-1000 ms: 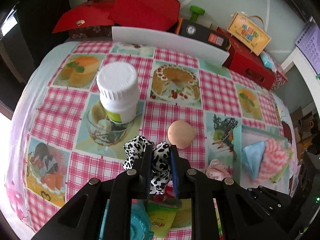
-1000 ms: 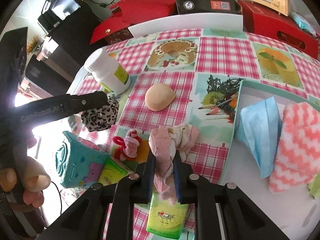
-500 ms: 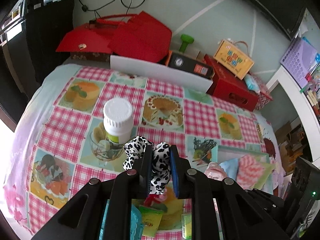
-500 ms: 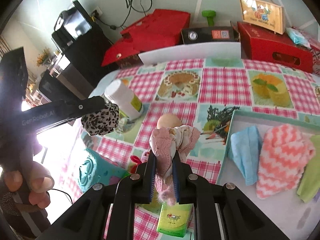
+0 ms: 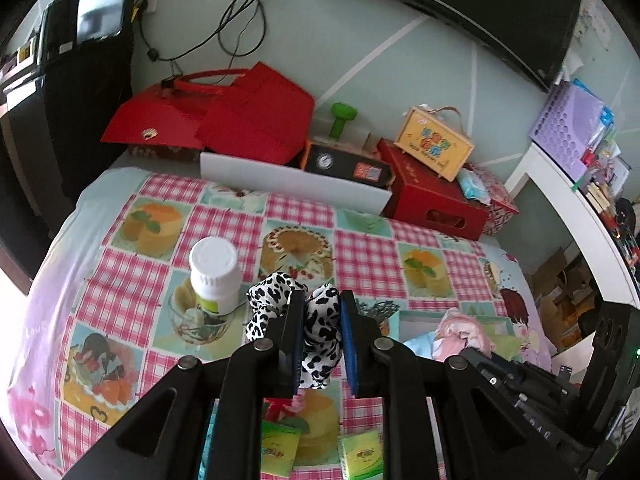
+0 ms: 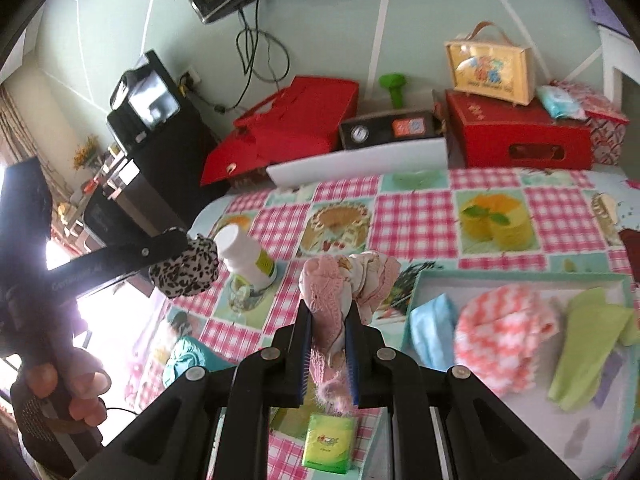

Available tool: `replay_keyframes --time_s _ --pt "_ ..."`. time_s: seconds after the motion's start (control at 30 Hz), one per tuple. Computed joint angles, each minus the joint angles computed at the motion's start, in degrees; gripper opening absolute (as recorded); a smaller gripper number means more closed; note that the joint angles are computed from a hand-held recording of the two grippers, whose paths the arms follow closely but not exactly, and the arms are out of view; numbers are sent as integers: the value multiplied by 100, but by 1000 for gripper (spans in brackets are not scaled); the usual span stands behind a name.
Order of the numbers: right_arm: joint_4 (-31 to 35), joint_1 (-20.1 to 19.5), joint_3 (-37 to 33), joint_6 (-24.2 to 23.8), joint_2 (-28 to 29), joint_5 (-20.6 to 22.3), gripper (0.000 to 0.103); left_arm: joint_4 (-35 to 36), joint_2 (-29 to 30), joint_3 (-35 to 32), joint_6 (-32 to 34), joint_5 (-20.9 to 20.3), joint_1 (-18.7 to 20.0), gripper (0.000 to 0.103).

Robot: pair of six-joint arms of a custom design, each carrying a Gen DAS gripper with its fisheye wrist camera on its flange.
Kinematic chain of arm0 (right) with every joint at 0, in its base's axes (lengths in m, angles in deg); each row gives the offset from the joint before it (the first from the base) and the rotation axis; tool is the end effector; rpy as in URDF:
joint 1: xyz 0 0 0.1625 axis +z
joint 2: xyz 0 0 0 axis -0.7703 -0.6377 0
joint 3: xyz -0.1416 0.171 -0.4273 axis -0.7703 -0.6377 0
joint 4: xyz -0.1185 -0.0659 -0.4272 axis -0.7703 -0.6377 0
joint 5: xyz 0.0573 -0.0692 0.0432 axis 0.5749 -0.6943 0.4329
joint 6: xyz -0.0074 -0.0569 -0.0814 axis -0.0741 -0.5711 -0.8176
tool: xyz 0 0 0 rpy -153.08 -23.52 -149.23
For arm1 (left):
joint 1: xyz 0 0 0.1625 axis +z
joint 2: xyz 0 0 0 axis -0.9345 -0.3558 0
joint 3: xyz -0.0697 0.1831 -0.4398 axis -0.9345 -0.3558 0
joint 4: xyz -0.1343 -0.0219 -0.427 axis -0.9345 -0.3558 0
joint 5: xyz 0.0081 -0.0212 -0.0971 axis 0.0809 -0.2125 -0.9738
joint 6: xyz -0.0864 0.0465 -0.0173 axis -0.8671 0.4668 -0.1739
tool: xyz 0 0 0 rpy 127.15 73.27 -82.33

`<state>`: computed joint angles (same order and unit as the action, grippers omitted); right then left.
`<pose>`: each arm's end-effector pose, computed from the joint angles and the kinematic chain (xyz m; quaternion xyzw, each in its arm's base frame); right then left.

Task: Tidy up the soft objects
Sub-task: 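Carry the scrunchie with the left tool while the right tool carries the pink bundle over the tray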

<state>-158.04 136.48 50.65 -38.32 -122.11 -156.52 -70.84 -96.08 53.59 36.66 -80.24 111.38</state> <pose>0.0769 -0.7954 0.4146 0.3082 -0.9286 0.1863 0.0901 -0.4689 -0.7216 0.0755 -0.0490 0.8639 -0.4201 0.2735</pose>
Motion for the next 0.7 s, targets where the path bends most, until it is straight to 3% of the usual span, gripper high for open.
replay_keyframes --time_s 0.37,0.7 --pt "-624 -171 -140 344 -189 -74 16 -546 392 -512 1036 -195 -147 17" --pt "-1107 -433 -338 778 -306 -273 16 -353 1017 -1450 1908 -814 -203 17"
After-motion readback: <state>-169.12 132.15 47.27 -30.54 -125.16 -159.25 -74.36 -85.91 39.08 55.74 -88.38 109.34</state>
